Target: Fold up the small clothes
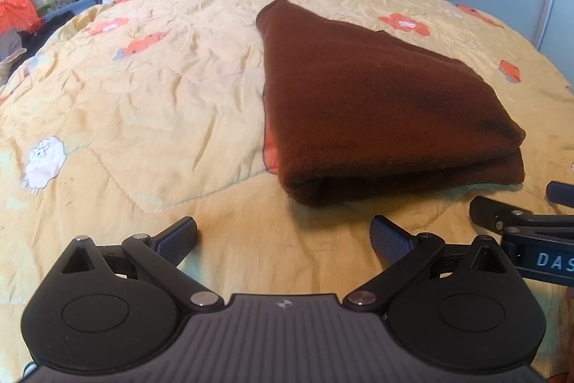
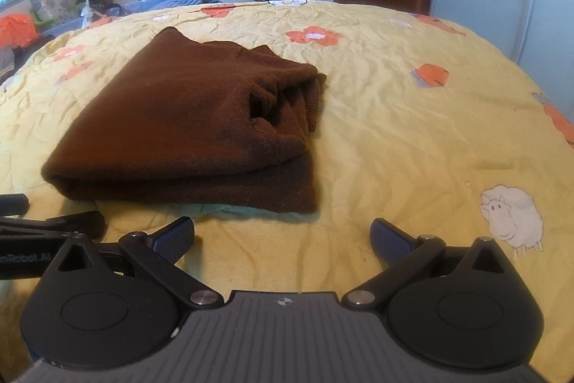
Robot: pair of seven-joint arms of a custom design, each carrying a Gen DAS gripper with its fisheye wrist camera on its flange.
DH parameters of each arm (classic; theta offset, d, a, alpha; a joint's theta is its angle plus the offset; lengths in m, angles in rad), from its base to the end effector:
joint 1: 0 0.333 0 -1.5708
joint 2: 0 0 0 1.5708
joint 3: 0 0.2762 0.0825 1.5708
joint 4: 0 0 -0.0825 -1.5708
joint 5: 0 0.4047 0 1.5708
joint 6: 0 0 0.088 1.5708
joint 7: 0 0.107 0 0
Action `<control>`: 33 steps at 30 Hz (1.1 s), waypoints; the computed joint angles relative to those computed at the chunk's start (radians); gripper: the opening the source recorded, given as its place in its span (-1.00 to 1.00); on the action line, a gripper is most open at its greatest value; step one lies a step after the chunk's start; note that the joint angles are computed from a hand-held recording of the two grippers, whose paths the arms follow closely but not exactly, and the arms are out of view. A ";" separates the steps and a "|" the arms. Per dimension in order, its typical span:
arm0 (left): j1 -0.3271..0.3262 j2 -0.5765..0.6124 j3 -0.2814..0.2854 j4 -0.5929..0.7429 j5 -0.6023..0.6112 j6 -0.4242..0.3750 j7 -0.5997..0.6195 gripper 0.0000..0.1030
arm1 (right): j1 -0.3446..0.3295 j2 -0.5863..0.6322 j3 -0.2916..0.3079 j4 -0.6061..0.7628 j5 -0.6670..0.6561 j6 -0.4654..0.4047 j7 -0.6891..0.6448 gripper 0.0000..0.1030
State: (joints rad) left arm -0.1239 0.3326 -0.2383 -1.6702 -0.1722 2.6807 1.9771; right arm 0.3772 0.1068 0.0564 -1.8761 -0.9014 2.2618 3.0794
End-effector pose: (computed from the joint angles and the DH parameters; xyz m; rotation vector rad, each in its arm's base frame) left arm 0.6670 -0.2279 0.4494 -1.2389 2.3517 -0.8499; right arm 0.5838 0.2466 0.4428 -1.2348 2.2727 -0.9513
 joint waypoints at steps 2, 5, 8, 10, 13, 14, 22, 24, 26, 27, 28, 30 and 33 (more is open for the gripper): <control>0.008 -0.014 -0.006 -0.011 -0.018 -0.002 0.006 1.00 | 0.002 -0.008 0.001 -0.004 -0.013 0.002 0.002 1.00; 0.015 -0.037 -0.009 -0.030 -0.041 0.002 0.014 1.00 | 0.000 -0.018 0.004 -0.008 -0.011 0.001 -0.002 1.00; 0.014 -0.066 -0.007 -0.057 -0.051 0.015 0.020 1.00 | 0.000 -0.034 0.009 -0.016 -0.013 -0.003 0.011 1.00; 0.018 -0.082 -0.011 -0.066 -0.069 0.010 0.036 1.00 | 0.000 -0.044 0.015 -0.019 -0.024 -0.010 0.022 1.00; 0.017 -0.098 -0.009 -0.075 -0.088 0.018 0.046 1.00 | 0.002 -0.050 0.023 -0.015 -0.041 -0.028 0.028 1.00; 0.018 -0.099 -0.009 -0.073 -0.097 0.015 0.050 1.00 | 0.001 -0.051 0.024 -0.014 -0.045 -0.031 0.029 1.00; 0.007 -0.085 0.002 -0.052 -0.089 0.002 0.036 1.00 | -0.006 -0.046 0.025 -0.013 -0.028 -0.023 0.023 1.00; 0.007 -0.084 0.003 -0.051 -0.085 -0.002 0.030 1.00 | -0.006 -0.047 0.025 -0.015 -0.027 -0.019 0.022 1.00; 0.008 -0.083 0.002 -0.050 -0.086 0.001 0.031 1.00 | -0.006 -0.048 0.025 -0.016 -0.024 -0.017 0.022 1.00; 0.009 -0.083 0.002 -0.050 -0.087 0.002 0.032 1.00 | -0.006 -0.048 0.025 -0.015 -0.025 -0.018 0.022 1.00; 0.010 -0.083 0.001 -0.050 -0.089 0.003 0.034 1.00 | -0.005 -0.048 0.025 -0.016 -0.027 -0.019 0.023 1.00; 0.011 -0.084 -0.001 -0.050 -0.094 0.001 0.036 1.00 | -0.005 -0.049 0.025 -0.017 -0.028 -0.018 0.023 1.00; 0.012 -0.087 -0.002 -0.054 -0.097 0.009 0.043 1.00 | -0.005 -0.049 0.026 -0.016 -0.026 -0.020 0.023 1.00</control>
